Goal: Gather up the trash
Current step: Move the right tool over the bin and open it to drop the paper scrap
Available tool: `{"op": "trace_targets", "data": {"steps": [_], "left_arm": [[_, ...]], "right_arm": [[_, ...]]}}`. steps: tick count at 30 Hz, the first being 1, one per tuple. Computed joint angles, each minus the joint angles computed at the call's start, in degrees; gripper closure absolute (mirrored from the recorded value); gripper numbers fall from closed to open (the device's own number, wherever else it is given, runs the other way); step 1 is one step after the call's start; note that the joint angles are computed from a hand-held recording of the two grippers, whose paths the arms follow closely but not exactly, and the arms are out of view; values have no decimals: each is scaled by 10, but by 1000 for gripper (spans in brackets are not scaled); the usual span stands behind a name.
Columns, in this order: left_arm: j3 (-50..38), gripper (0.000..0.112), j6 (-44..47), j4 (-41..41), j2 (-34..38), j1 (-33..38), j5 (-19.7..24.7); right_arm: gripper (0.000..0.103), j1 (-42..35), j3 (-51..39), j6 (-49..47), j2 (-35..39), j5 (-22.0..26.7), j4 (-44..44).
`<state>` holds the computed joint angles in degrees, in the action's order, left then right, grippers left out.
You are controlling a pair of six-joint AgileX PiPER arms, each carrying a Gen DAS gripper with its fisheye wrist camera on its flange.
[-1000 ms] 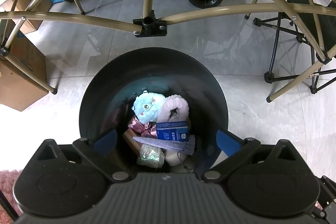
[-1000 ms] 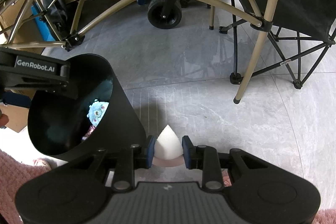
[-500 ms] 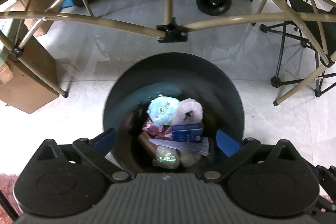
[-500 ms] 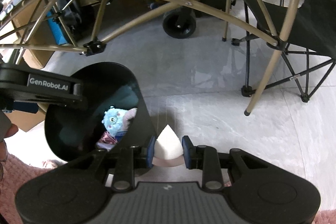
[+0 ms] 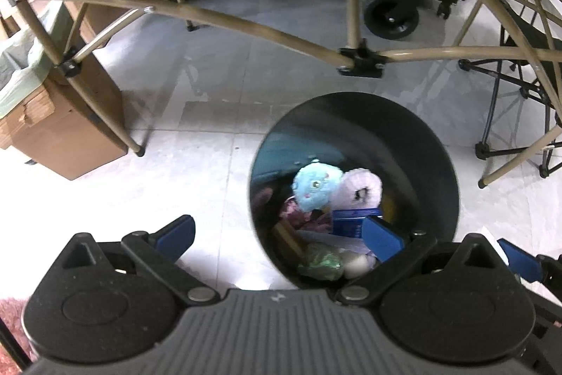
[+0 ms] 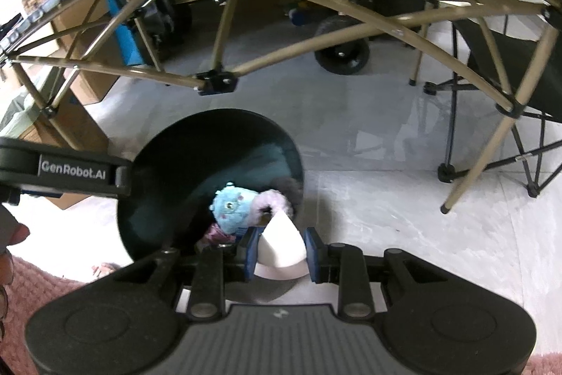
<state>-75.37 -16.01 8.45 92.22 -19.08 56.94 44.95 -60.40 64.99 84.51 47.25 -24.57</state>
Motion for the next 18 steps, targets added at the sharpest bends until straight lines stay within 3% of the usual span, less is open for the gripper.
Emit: {"op": "trace_targets", "data": {"steps": [18], "left_arm": [[37, 9, 96, -53, -28, 133, -12]], "right_arm": [[76, 8, -190, -87, 158, 22, 61]]}}
